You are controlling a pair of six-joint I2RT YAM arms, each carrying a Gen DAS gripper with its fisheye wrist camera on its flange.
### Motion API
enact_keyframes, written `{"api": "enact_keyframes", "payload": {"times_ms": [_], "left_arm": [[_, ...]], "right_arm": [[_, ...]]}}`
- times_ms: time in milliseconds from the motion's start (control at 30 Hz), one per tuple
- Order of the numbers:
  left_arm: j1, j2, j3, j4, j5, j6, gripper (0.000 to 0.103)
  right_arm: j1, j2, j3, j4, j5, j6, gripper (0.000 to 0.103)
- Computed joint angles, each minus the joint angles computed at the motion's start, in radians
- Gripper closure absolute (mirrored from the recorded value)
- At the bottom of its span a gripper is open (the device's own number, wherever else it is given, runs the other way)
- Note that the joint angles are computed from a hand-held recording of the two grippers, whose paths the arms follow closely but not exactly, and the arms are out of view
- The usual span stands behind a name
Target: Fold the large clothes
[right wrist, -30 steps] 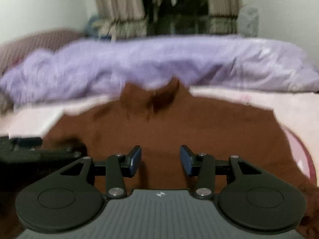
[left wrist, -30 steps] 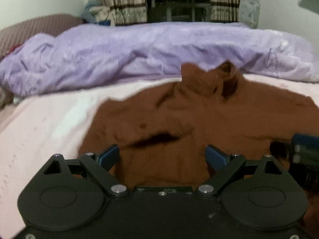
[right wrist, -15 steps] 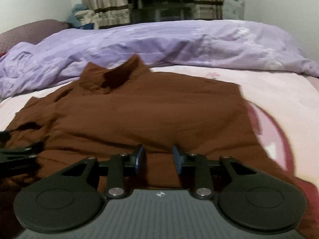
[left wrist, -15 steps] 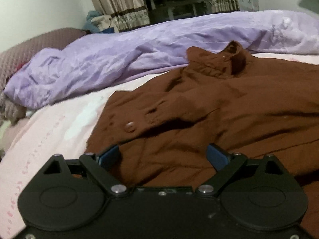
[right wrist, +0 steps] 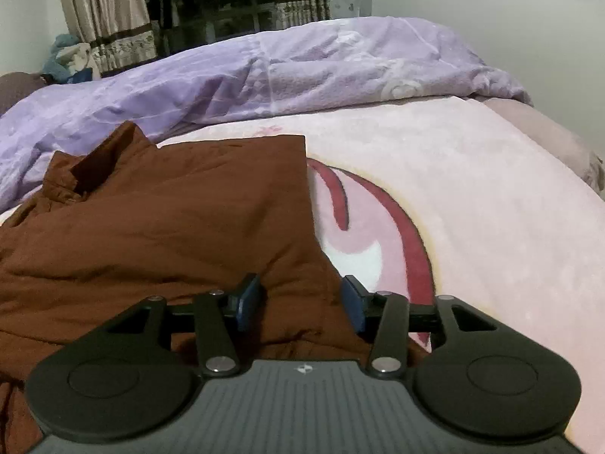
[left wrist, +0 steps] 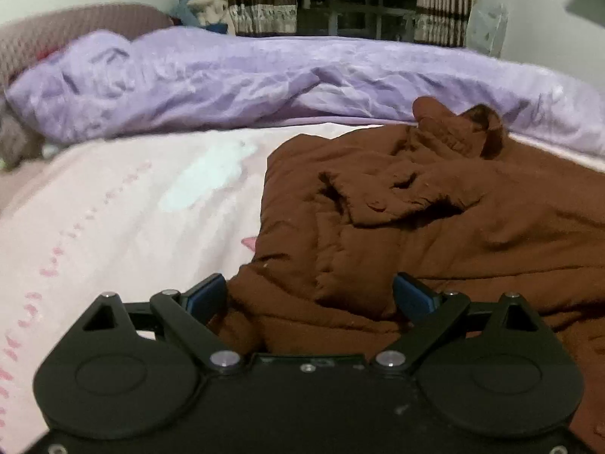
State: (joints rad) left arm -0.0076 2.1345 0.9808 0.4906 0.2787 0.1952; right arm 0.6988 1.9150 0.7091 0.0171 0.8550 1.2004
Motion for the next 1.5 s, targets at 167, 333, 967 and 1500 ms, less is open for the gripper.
{"api": "enact_keyframes", "payload": {"times_ms": [167,333,967,1500], "left_arm": [[0.041,-0.019,-0.029,0.052,-0.043,-0.037,0.007],[0.061,-0.159,-0.188,0.113,0.058,-0.124,0.007],[-0.158,-0.146,-0.420,0.234,-0.154,-0.023,0.004],[0.137,-0.162,-0.337,0.087,-0.217,0.059,0.007]], "right_arm": [[0.015,-0.020,0.006,-0.045,0.023,0.019,0.049],[0.184,0.010,0.179,-0.327,0.188,0.179,0.052],[0.383,0.171,0.262,-0.082,0.013,-0.004,0.053],[0.511,-0.076,-0.146,-0.236,0.052,0.507,0.079]]}}
